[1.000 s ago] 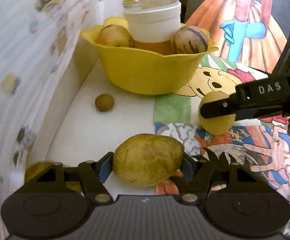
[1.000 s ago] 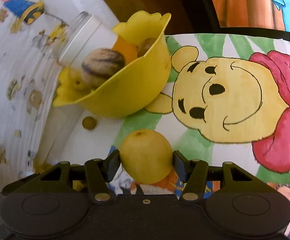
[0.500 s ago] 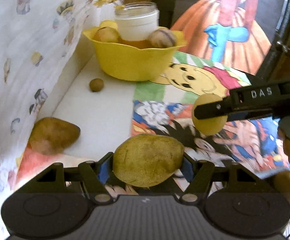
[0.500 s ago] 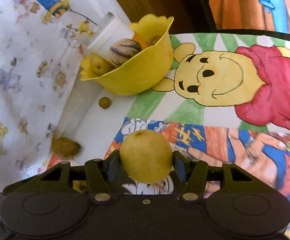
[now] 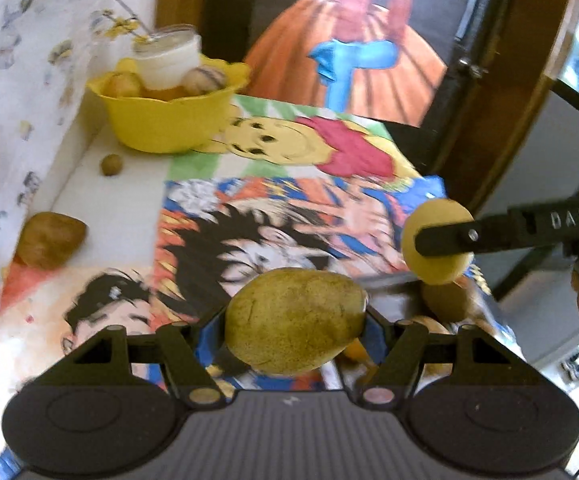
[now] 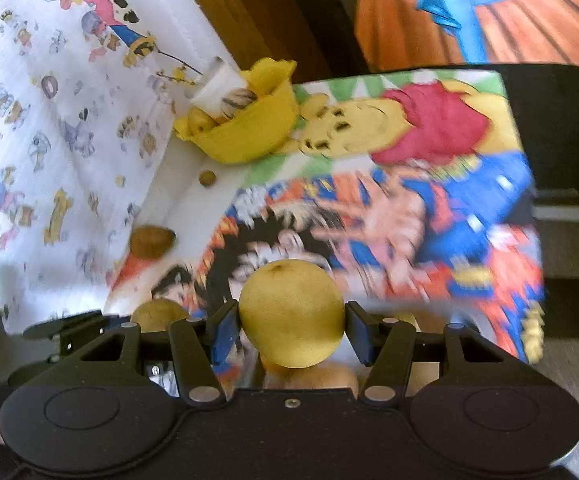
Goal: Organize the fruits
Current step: 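Carry the large fruit with the left tool while the right tool carries the lemon onto the tray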
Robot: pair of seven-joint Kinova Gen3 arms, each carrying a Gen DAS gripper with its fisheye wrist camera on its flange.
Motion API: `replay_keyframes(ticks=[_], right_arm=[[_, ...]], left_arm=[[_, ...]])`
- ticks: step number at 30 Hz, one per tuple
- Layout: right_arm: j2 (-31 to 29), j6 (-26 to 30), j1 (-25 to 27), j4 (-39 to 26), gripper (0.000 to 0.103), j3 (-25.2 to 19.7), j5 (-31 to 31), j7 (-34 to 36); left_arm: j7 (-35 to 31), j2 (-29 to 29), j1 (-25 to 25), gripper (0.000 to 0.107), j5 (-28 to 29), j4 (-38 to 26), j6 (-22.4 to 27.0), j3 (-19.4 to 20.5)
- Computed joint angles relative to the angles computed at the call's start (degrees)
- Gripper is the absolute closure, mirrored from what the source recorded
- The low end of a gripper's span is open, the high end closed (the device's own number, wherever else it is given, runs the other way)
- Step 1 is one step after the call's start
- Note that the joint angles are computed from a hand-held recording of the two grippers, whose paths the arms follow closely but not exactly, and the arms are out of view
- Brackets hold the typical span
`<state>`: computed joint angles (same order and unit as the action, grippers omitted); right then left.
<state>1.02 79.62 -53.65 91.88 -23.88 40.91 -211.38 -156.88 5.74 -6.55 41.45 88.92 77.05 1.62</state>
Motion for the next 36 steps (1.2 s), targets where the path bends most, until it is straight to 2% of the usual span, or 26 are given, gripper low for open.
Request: replay_keyframes(ticks=[3,7,11,13,19,25,36], right_arm=[[1.37,5.48,-3.46,-2.28,0.045,-2.16,-1.04,-4.65],[3.61,9.84,-7.67,-4.71,0.045,-2.33,-3.94,-9.82],[5.28,11.29,-11.02,-5.24,0.045,-1.19,-5.27,-15.13],[6.42,12.29,-11.76,-6.17,0.045,-0.31,-6.33,-14.62],[8.35,13.25,-14.05,-6.56,0.045,2.21,-7.16,-17.57],[8.44,12.20,-13.60,-5.66,0.045,3.22,-8.23,-17.52],[8.43,11.42,-13.17,-5.22,0.044,3.36,-8.81,-18.22]], left_arm=[[-3.09,-0.95,-0.58,0.035,-0.57,0.60,3.85,-0.29],[-6.17,-1.73,-0.99,0.035,-1.41,1.56,8.08,-1.02],[-10.78,-2.76,-0.66,0.035,-2.49,3.66,9.74,-1.34],[-11.84,-2.86,-0.18,0.035,-3.38,4.20,10.38,-1.29],[-15.25,-4.76,1.41,0.035,-6.51,6.83,9.27,-1.40],[-17.07,-6.60,2.84,0.035,-8.98,9.15,6.44,-1.64],[-23.20,-9.71,5.25,0.035,-9.45,12.97,1.63,-2.19]])
